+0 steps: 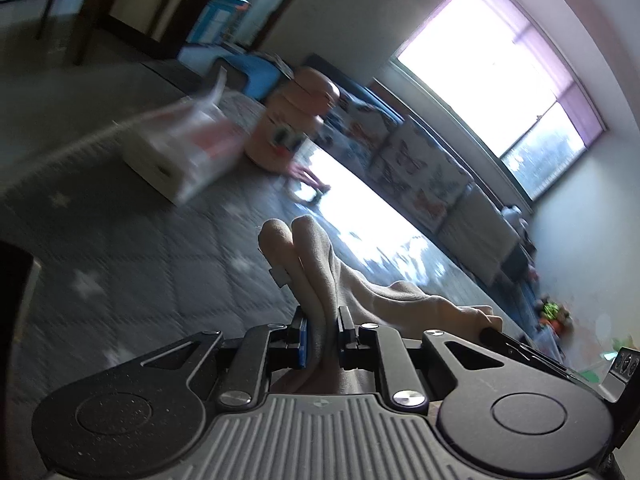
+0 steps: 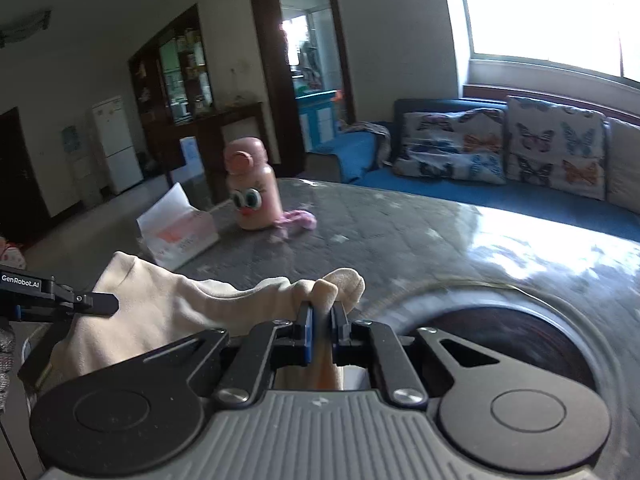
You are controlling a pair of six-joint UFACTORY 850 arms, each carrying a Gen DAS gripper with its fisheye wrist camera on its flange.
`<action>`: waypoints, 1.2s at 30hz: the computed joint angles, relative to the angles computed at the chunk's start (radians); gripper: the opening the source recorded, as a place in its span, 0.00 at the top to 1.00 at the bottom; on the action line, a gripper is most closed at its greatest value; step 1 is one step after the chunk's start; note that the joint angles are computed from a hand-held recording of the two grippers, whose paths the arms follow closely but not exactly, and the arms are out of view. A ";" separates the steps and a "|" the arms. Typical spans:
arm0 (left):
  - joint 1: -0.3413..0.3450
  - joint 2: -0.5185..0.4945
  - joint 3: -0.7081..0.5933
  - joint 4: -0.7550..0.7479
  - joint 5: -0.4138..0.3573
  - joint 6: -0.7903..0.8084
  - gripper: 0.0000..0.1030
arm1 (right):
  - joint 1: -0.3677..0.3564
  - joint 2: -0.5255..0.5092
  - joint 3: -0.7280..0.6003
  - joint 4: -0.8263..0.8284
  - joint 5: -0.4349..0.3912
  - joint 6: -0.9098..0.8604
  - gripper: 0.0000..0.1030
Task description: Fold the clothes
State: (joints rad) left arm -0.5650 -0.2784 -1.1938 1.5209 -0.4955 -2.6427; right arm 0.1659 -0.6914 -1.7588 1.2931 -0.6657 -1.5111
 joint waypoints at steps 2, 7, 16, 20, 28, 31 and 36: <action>0.009 0.004 0.007 -0.016 -0.014 0.010 0.85 | 0.016 -0.029 -0.041 -0.008 -0.007 0.019 0.93; 0.029 -0.017 0.002 -0.114 -0.020 0.094 0.84 | 0.041 -0.105 -0.140 -0.059 -0.019 0.083 0.92; 0.029 -0.043 -0.024 -0.270 -0.100 0.284 0.72 | 0.057 -0.170 -0.210 -0.204 0.037 0.194 0.90; 0.020 -0.055 -0.055 -0.245 -0.149 0.304 0.71 | 0.063 -0.196 -0.256 -0.220 -0.018 0.218 0.90; 0.052 -0.101 -0.104 -0.223 -0.071 0.328 0.72 | 0.101 -0.278 -0.375 -0.292 -0.103 0.296 0.90; 0.067 -0.133 -0.139 -0.248 -0.036 0.365 0.72 | 0.112 -0.310 -0.421 -0.309 -0.118 0.328 0.90; 0.078 -0.181 -0.197 -0.281 0.007 0.435 0.73 | 0.122 -0.347 -0.469 -0.333 -0.118 0.363 0.89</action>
State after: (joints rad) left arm -0.4866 -0.4589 -1.3908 1.2395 -0.4886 -2.2081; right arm 0.2878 -1.0386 -2.2282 0.9596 -0.7838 -1.1483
